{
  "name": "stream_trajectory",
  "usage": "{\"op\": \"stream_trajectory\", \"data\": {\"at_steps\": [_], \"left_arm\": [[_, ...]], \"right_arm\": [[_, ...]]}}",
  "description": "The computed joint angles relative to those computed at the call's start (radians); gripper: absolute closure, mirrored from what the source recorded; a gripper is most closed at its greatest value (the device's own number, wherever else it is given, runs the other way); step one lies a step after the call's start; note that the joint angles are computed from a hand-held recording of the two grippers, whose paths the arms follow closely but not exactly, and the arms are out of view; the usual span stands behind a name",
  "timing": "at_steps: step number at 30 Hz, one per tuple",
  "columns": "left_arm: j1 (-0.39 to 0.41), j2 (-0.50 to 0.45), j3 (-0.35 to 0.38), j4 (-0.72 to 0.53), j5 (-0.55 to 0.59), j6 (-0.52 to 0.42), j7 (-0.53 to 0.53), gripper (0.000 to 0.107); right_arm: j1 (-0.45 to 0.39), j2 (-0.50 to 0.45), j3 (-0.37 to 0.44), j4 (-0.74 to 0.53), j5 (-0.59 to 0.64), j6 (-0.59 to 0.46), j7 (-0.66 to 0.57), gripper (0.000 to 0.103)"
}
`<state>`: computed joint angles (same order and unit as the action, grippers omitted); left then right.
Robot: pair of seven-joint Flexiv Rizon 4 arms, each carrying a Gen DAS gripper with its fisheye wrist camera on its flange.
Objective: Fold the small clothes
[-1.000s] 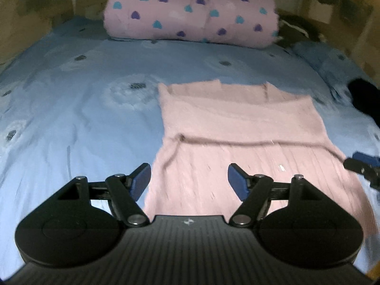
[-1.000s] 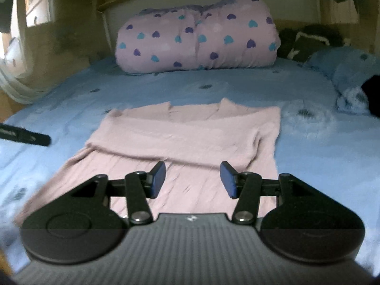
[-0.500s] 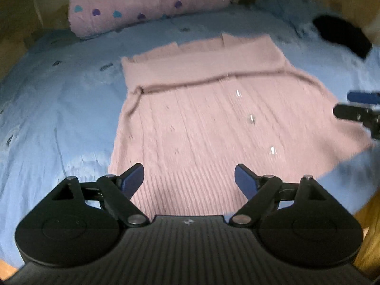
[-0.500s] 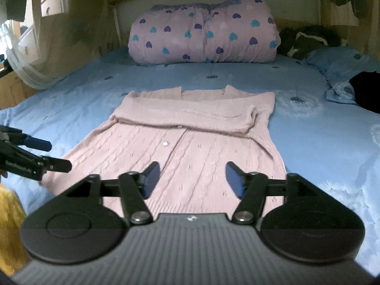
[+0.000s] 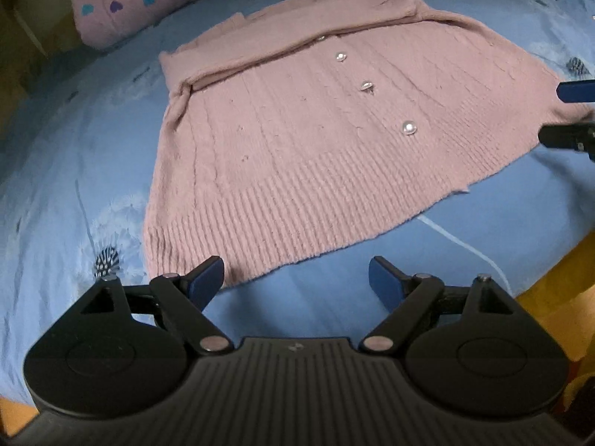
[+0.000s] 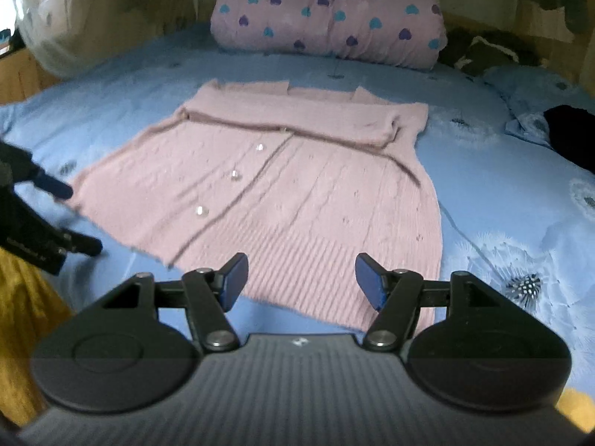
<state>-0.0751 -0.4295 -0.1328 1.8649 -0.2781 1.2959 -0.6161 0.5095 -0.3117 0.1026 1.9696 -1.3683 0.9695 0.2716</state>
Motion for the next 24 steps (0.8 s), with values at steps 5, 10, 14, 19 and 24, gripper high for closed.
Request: {"op": "stream_trajectory", "data": {"at_steps": [5, 10, 14, 19, 24], "left_arm": [[0.005, -0.028, -0.016, 0.013, 0.007, 0.1, 0.011, 0.009], [0.022, -0.06, -0.042, -0.01, 0.002, 0.123, 0.005, 0.006], [0.035, -0.083, -0.067, -0.017, 0.004, 0.163, 0.013, 0.005], [0.042, -0.11, -0.088, -0.03, 0.014, 0.211, 0.003, 0.005], [0.073, -0.133, -0.129, -0.042, 0.032, 0.236, 0.021, 0.005]], "right_arm": [[0.023, -0.029, 0.025, -0.017, 0.126, -0.036, -0.204, 0.037], [0.05, -0.048, -0.003, -0.03, 0.115, -0.049, -0.209, 0.037], [0.054, -0.061, -0.02, -0.04, 0.095, -0.055, -0.183, 0.031], [0.064, -0.077, -0.033, -0.05, 0.038, -0.1, -0.145, 0.029], [0.069, -0.096, -0.036, -0.07, 0.012, -0.142, -0.154, 0.029]]}}
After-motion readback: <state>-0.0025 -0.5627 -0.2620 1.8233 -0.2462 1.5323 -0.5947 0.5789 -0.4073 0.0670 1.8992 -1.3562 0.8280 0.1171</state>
